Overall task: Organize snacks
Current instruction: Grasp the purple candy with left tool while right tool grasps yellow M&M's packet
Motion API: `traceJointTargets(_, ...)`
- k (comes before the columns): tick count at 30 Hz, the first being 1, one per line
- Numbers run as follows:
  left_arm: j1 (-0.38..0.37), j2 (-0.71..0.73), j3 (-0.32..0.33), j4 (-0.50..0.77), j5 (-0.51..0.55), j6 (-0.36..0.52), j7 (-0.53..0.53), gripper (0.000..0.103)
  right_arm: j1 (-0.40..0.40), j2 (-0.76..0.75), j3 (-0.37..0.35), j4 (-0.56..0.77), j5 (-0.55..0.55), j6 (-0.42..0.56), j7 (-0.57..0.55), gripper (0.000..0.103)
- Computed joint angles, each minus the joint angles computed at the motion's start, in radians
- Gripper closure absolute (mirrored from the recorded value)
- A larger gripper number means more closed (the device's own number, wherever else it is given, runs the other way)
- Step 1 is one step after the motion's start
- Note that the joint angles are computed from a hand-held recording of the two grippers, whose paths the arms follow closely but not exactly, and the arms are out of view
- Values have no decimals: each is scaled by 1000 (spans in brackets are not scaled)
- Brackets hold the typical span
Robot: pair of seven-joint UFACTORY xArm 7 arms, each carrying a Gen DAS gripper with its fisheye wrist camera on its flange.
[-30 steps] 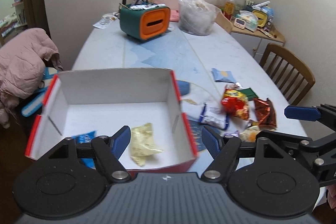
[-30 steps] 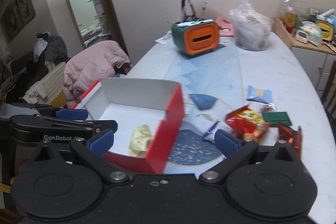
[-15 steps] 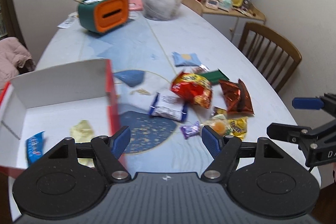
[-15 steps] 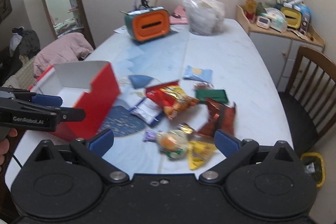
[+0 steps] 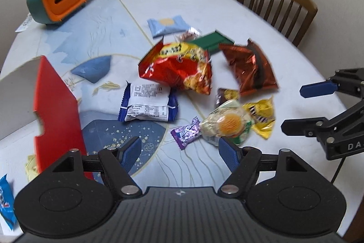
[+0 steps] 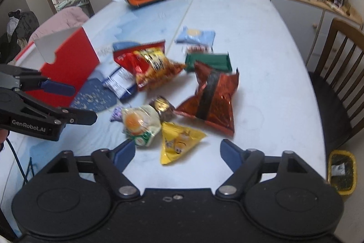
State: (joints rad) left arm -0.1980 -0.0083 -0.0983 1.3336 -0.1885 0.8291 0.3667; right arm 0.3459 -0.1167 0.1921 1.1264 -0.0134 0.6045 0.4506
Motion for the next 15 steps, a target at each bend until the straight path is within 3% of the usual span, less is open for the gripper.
traceJointTargets(8,-2,100,-8,89,34,65,37,30,1,58,-24,8,116,-28,-133,32)
traceJointTargets(15,5,173,-14,170,8,139,51,42,-5,90,-28,16,196,-29,-224,38)
